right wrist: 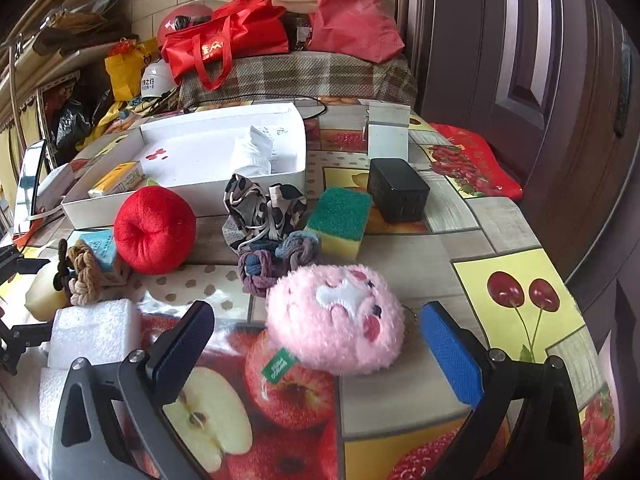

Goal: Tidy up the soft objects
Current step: 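Grasp the cream foam sponge with the left gripper while the right grasps the pink plush ball, then lower sponge and pink plush into the white box and open both grippers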

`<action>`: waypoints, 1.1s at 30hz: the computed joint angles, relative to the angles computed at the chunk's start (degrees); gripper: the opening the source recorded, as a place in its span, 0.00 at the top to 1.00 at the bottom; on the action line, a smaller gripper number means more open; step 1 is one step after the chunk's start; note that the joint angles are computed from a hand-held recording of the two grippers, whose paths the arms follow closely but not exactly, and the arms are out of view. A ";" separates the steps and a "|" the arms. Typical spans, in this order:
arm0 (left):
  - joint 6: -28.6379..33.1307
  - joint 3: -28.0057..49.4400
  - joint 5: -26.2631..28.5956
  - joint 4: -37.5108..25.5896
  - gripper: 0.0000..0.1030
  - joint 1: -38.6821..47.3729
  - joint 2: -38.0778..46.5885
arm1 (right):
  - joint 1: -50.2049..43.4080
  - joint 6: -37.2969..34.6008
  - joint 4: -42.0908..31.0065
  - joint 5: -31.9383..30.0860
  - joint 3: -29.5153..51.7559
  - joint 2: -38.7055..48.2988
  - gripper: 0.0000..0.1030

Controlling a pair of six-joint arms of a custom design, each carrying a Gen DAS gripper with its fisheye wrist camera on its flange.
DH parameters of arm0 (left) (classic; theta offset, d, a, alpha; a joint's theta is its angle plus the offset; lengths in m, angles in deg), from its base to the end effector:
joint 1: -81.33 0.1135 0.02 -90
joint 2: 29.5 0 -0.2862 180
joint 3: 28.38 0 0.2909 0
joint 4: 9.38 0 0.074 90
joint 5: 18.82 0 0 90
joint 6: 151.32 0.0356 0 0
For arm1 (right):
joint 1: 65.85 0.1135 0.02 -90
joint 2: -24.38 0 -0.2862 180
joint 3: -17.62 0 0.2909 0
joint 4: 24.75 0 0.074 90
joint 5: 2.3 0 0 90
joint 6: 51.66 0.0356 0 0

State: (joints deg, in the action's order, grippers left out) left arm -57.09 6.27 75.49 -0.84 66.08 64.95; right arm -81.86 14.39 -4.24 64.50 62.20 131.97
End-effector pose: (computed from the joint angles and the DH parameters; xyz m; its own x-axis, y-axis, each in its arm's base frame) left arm 0.2473 -0.0702 0.0620 -0.7278 0.2747 -0.6284 0.3623 0.9320 -0.0123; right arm 0.3088 -0.0740 0.0550 -0.5831 -0.2209 -0.7818 -0.2871 0.9563 -0.0561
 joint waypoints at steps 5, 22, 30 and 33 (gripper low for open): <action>0.29 0.87 -0.54 -0.88 0.07 -0.76 0.18 | 0.12 -0.10 -8.67 1.32 5.41 2.82 0.04; -7.48 -19.60 -11.99 29.22 0.41 2.20 -16.49 | -15.06 11.76 31.39 -19.23 -13.34 -2.80 0.40; -6.74 -20.71 -19.11 38.03 0.41 -1.93 -13.24 | -12.10 14.35 32.39 -16.08 -11.55 -1.10 0.40; -7.60 -18.68 -18.07 37.57 0.41 -0.83 -11.13 | -9.11 13.29 32.02 -14.07 -10.62 -0.03 0.40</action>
